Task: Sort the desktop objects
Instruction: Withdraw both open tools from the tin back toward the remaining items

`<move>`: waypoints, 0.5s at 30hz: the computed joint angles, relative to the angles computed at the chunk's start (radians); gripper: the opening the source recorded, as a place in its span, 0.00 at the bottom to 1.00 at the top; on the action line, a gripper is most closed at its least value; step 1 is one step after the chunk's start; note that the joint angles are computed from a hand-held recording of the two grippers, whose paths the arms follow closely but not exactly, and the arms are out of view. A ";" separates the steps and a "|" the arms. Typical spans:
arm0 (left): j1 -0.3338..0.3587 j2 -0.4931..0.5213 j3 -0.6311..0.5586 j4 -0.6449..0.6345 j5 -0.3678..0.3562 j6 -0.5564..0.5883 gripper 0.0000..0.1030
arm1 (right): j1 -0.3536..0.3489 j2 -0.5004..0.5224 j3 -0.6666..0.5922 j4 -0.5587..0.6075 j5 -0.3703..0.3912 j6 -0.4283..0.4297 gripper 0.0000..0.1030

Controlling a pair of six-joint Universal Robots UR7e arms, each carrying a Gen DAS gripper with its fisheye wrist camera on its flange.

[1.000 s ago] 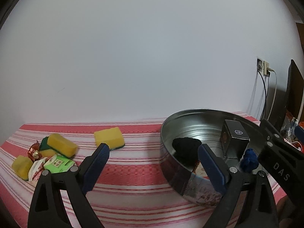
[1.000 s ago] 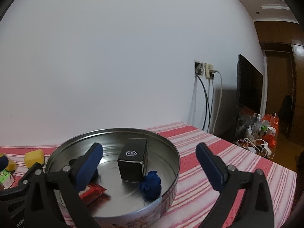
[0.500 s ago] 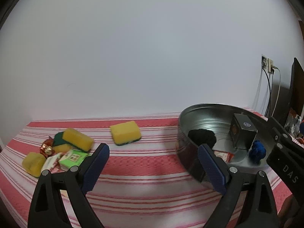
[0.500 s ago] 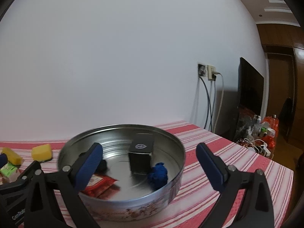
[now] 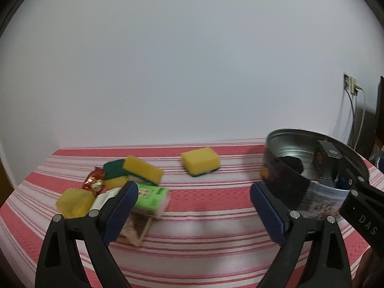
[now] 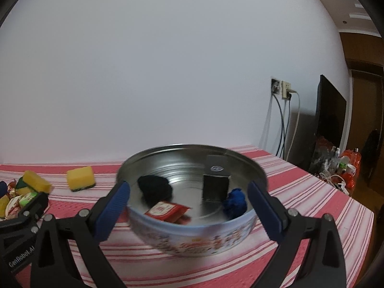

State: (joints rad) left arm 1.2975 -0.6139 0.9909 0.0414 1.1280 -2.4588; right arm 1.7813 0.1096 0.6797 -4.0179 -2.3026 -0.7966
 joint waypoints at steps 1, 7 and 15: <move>0.005 0.001 -0.009 0.010 -0.004 -0.005 0.93 | 0.002 0.003 -0.005 0.015 -0.004 0.010 0.97; 0.024 -0.018 -0.011 0.010 -0.006 0.006 0.93 | 0.019 0.046 -0.077 0.112 -0.015 0.037 0.97; 0.053 -0.030 -0.040 0.025 -0.005 0.026 0.93 | 0.044 0.123 -0.206 0.248 -0.013 0.066 0.97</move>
State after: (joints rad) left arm 1.3503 -0.6443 0.9510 0.0668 1.1228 -2.4332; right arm 1.8249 0.2325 0.4735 -3.7700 -2.3152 -0.7305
